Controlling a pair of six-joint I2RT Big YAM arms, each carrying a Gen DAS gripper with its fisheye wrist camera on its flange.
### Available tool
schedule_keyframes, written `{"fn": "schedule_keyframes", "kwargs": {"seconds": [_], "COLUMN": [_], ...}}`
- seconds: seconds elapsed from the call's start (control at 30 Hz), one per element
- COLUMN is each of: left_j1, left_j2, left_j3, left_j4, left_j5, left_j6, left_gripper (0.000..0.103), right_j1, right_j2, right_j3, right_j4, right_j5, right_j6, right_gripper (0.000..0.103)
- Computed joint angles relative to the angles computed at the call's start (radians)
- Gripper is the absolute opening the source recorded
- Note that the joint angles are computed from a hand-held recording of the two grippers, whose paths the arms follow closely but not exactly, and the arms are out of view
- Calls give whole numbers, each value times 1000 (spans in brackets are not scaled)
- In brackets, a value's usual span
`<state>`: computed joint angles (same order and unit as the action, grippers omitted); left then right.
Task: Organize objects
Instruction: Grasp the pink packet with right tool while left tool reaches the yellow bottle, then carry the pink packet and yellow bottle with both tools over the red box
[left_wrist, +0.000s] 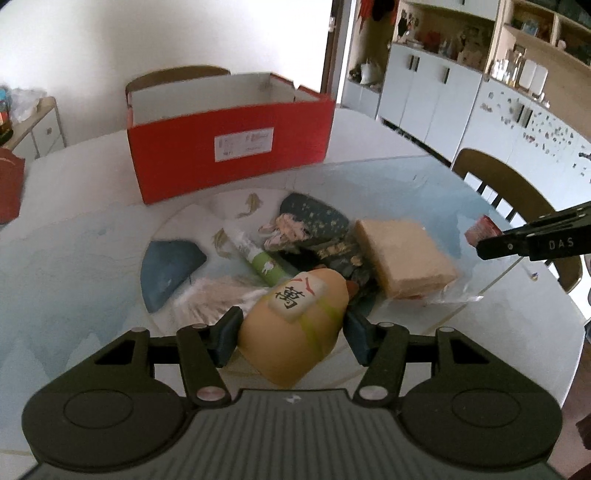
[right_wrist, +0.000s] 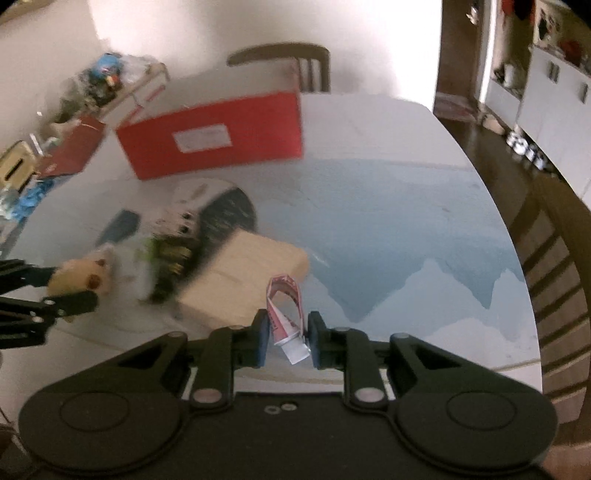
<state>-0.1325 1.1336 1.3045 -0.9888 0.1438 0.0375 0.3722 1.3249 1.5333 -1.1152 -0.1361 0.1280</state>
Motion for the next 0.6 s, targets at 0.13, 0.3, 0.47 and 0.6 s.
{"fn": "schedule_keyframes", "kwargs": {"seconds": [0.13, 0.3, 0.47, 0.6], "left_j1": [-4, -3, -3, 0], "left_j2": [-1, -3, -14, -33], "left_j3": [-2, -42, -88, -116], "left_j4": [8, 4, 4, 16], "left_j5": [5, 40, 75, 103], "left_j6": [21, 87, 143, 179], "left_gripper": [58, 58, 59, 62], "right_j1": [21, 37, 43, 44], "right_j2": [2, 11, 8, 4], "right_j3": [25, 28, 18, 14], "right_j4": [4, -9, -25, -30], "right_j5": [-7, 2, 12, 14], "right_j6": [1, -8, -7, -5], "right_gripper": [21, 21, 22, 22]}}
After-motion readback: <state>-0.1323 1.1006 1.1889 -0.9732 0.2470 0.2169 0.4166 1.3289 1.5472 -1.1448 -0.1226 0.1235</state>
